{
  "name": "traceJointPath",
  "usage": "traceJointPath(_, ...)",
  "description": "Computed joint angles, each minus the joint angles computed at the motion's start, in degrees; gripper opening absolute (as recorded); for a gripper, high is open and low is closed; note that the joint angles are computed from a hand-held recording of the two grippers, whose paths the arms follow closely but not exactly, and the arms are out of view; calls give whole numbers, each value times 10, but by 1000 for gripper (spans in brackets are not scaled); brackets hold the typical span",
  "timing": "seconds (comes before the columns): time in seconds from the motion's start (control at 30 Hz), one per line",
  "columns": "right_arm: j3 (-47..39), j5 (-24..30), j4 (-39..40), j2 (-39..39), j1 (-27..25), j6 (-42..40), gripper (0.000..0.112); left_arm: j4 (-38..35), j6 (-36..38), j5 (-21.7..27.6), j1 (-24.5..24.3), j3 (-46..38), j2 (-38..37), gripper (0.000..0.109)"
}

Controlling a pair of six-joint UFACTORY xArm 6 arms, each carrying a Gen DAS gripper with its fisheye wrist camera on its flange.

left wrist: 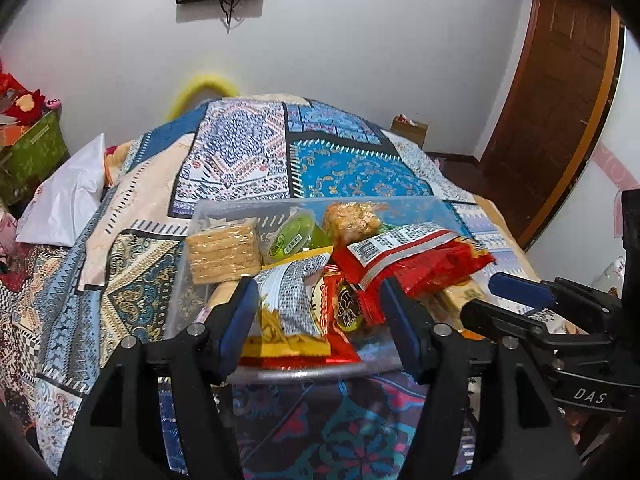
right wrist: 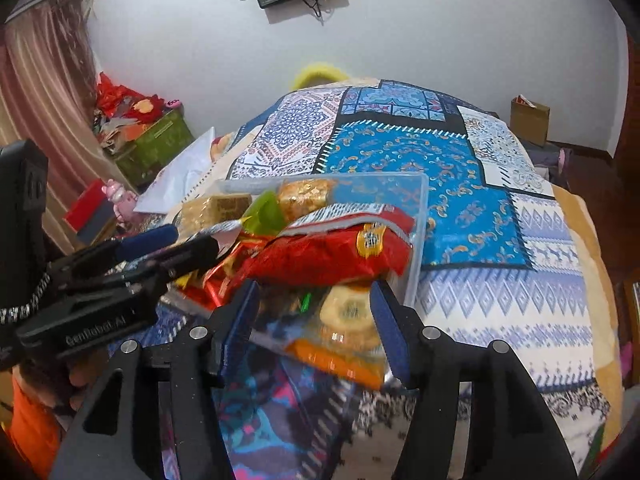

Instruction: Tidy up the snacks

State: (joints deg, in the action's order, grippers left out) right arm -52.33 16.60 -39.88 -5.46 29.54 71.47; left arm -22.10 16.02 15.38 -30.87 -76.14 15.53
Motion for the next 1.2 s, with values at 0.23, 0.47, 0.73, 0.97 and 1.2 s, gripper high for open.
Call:
traceJointPath(0.23,0,60,-87,-62,30,70,54,-56,48,-35,-4,78,-99,63)
traceJointPath(0.47,-12,149,-210,-128,92,165,54,-114,113,-102,-21,163,-220,63)
traceJointPath(0.73,-33,285,-309,-161,192,227,80,-201,195,-162,-46,239,-329,76)
traceJointPath(0.97,-35,340,-339,-166,229,253,92,-243,237,-188,-58,274,-376,97)
traceJointPath(1.2,-36,381,-349,-167,254,265,103,-245,238,-190,-60,291,-398,99)
